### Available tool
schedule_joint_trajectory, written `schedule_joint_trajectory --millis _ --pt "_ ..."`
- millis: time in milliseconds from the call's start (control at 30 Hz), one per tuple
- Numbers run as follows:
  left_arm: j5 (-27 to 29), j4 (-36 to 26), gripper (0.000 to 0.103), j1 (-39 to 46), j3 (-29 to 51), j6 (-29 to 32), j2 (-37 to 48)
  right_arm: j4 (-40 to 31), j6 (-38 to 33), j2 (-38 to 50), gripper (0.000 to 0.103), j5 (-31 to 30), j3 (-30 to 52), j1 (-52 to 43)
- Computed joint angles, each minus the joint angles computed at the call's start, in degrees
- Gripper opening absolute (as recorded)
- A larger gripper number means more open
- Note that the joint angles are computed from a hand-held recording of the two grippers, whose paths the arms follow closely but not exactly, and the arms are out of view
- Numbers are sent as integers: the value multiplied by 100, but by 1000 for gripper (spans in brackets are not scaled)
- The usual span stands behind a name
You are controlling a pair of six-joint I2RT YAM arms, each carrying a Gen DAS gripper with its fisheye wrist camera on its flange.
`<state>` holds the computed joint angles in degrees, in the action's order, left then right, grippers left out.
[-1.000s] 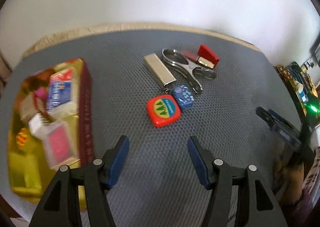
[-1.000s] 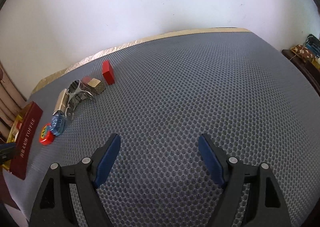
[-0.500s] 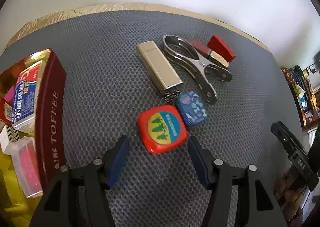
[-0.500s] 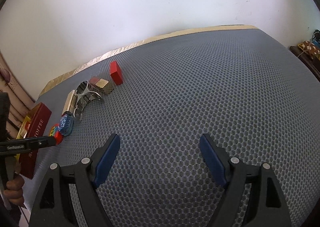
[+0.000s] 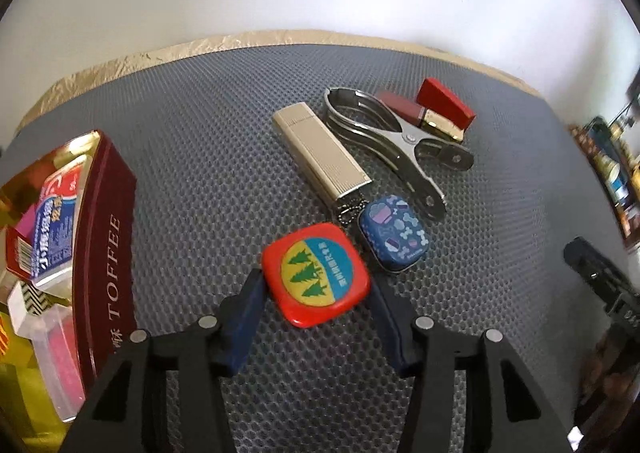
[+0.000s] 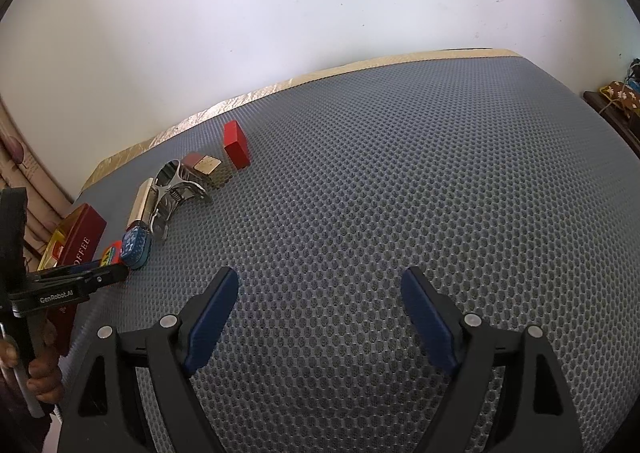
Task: Organize rigid objects
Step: 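Grasp the orange-red tape measure with the left gripper, then lower the tape measure into the tin and open the left gripper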
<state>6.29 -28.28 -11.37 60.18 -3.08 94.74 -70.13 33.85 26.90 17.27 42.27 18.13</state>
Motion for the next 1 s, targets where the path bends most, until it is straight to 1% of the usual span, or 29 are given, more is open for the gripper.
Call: schedule_joint_trajectory --millis 33,100,200,333,433,533,633,733,800,900,1000 --pt "167 8 52 86 -26 0 -28 -1 1 5 83 1 2 7" --pt "306 -80 52 179 -38 -51 -106 2 5 5 83 1 -1 11" --pt "368 -216 52 197 -123 -167 -392 29 -30 14 83 -29 -15 -30" --pt "351 -577 52 248 -275 -239 -1199 15 27 21 83 19 -20 35" --pt "317 -994 52 520 -334 -200 -1913 5 -7 10 83 4 -15 0" --pt "360 -1514 52 1189 -287 63 -2440 27 -37 17 83 -4 -30 -25" --pt "403 -1995 52 2194 -217 772 -2689 30 -29 64 83 48 -30 18" --pt "311 -1983 52 3133 -261 1484 -2519 32 49 130 83 147 -40 135" --pt "328 -1819 52 3587 -348 1805 -2269 35 137 194 84 235 -44 253" --pt "218 -1454 52 3822 -518 1920 -1873 44 248 290 84 351 -60 412" --pt "159 -1135 53 4054 -717 2048 -1766 48 430 438 85 513 -66 652"
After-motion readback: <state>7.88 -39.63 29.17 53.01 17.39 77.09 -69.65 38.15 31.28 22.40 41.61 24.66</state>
